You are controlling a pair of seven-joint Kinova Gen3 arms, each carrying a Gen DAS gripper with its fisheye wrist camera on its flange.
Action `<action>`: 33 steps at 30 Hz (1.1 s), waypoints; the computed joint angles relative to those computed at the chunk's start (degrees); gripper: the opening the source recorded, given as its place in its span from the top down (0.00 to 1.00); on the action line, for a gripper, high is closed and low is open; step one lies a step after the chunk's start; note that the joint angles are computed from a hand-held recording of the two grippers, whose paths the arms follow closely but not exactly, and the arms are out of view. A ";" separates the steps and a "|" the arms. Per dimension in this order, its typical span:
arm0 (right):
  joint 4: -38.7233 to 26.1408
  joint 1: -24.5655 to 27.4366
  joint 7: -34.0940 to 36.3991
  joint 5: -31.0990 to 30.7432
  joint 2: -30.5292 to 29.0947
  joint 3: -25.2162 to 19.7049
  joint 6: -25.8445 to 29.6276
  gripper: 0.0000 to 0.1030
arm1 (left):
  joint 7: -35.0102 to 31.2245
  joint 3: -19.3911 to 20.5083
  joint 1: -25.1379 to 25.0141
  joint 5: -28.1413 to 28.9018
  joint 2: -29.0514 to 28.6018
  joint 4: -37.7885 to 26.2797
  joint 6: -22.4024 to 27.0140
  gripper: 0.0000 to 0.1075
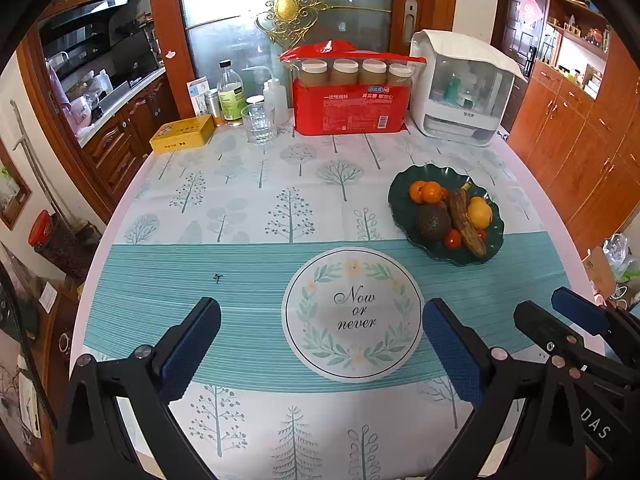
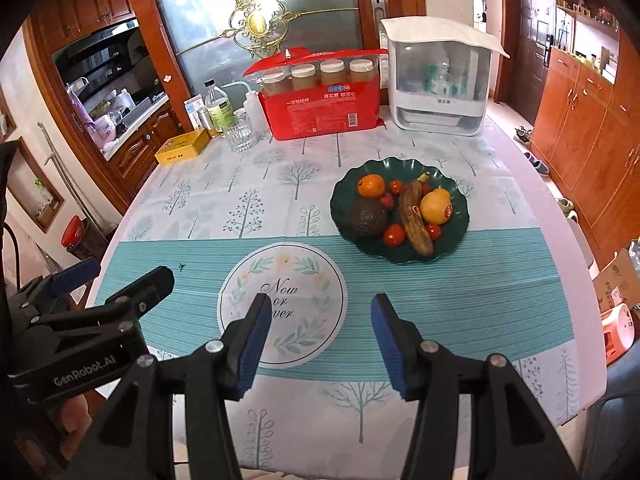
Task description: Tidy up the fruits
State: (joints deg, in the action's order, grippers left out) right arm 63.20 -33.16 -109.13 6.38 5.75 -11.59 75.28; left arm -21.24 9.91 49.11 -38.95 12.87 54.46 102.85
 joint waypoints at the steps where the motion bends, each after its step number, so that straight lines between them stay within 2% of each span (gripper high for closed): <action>1: 0.01 -0.06 -0.10 0.11 0.01 -0.02 -0.03 0.49 | -0.22 -0.01 -0.22 0.23 -0.21 0.31 -0.36 0.06; 9: -0.37 -0.82 -1.08 0.77 0.03 -0.28 0.50 0.49 | -1.59 0.12 -0.41 1.03 0.04 -0.04 -0.45 0.07; 33: -0.47 -2.74 -3.24 2.07 0.33 -0.74 0.95 0.49 | -0.24 1.63 -2.99 3.05 -2.46 3.76 -2.50 0.07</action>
